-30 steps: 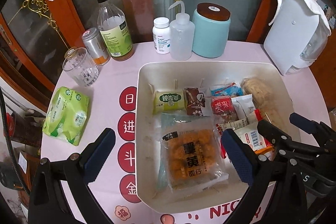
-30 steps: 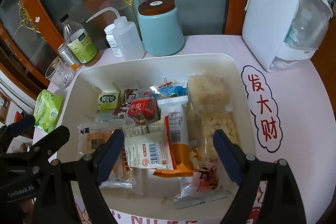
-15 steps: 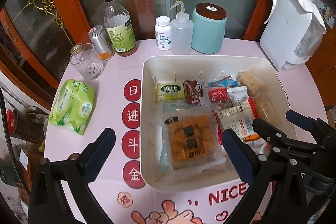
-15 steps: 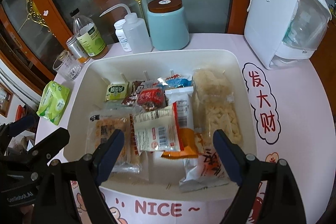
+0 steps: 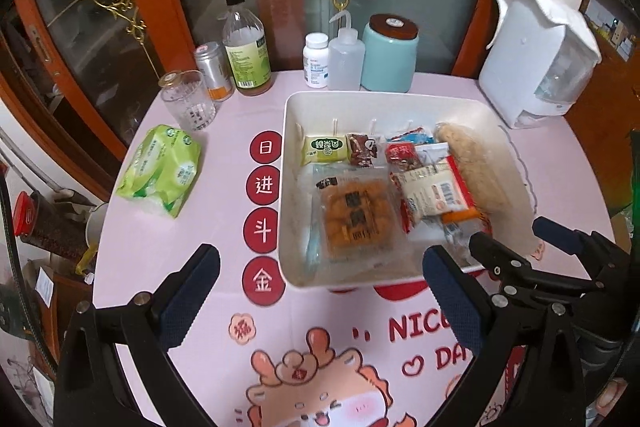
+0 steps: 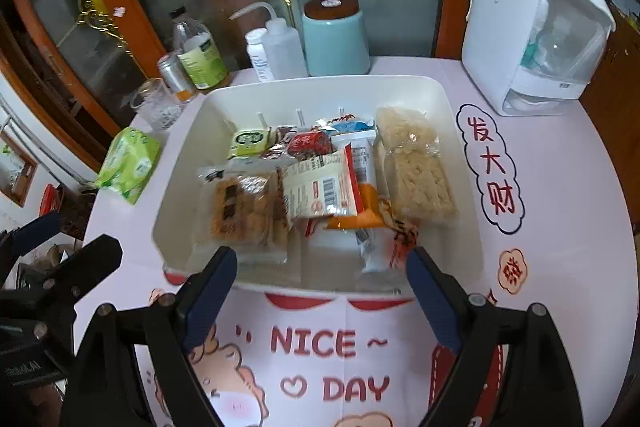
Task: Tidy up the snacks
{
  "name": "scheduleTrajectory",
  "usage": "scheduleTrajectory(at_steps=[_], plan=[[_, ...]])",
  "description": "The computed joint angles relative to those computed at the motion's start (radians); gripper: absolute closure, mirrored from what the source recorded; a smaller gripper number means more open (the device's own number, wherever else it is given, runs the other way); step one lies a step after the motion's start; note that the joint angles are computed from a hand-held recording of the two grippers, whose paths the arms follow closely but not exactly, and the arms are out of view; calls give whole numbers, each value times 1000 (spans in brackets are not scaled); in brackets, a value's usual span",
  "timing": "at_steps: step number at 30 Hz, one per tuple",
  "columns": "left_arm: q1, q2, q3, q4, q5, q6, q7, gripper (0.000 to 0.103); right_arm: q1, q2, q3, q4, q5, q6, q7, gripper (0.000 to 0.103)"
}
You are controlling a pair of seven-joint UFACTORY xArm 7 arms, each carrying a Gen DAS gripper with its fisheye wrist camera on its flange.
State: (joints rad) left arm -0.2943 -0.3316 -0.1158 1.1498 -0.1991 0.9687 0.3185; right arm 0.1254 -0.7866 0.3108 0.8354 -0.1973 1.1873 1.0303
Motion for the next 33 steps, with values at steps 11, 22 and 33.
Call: scheduleTrajectory(at_steps=[11, 22, 33], plan=[[-7, -296, 52, -100, -47, 99, 54, 2, 26, -165, 118, 79, 17, 182, 63, 16], [-10, -601, 92, -167, -78, 278, 38, 2, 37, -342, 254, 193, 113, 441, 113, 16], [35, -865, 104, -246, -62, 469, -37, 2, -78, -478, 357, 374, 235, 649, 68, 16]])
